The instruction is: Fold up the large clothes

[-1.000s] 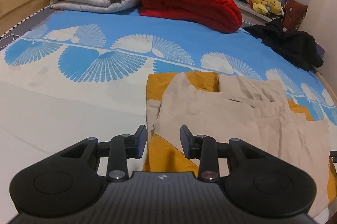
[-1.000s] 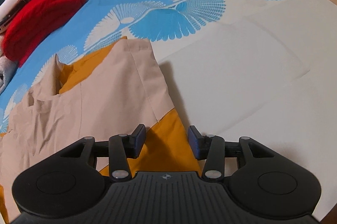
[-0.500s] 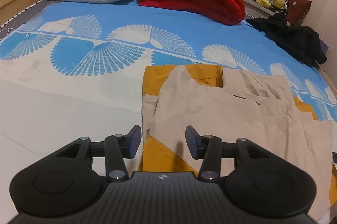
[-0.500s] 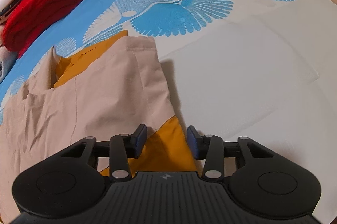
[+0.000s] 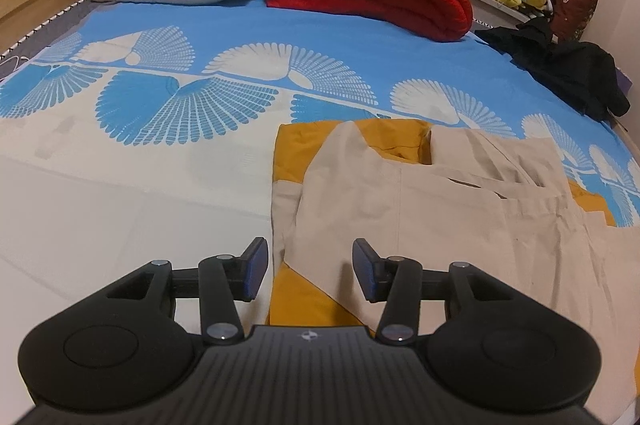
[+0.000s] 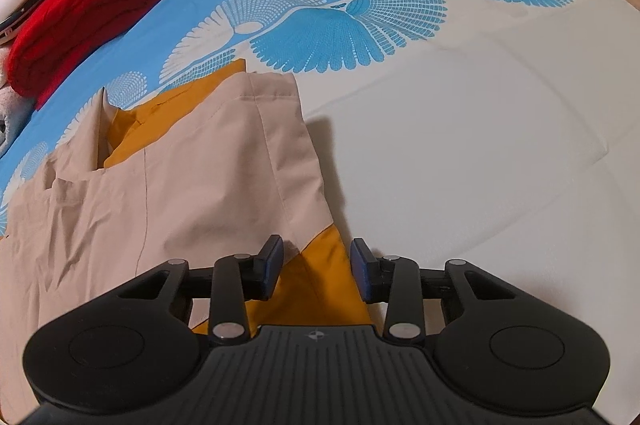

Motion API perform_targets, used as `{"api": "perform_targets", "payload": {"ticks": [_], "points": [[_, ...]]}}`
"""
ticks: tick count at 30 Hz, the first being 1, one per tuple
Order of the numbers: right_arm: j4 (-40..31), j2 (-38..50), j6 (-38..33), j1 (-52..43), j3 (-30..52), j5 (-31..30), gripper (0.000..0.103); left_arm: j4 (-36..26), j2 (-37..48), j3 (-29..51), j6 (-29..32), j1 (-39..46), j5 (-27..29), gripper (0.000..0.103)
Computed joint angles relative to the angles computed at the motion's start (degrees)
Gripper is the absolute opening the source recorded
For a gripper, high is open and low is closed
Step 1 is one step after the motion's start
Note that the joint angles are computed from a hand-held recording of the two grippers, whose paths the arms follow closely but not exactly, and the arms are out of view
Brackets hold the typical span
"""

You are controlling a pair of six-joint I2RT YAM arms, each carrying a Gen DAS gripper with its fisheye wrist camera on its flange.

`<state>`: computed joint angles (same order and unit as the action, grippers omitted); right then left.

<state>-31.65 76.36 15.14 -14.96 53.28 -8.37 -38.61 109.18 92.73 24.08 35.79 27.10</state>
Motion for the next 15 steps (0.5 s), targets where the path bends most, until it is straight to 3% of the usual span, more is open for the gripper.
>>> {"api": "perform_targets", "payload": {"ticks": [3,7,15], "points": [[0.0,0.0,-0.1,0.1,0.1,0.2,0.037,-0.3,0.2,0.2,0.1,0.1,-0.1,0.052],[0.6,-0.7,-0.6,0.6,-0.5,1.1,0.006,-0.7,2.2,2.0,-0.4,-0.2,-1.4,0.063],[1.8,-3.1,-1.6,-0.9,-1.3,0.1,0.002,-2.7,7.1,6.1,-2.8,-1.7,-2.8,0.064]]}}
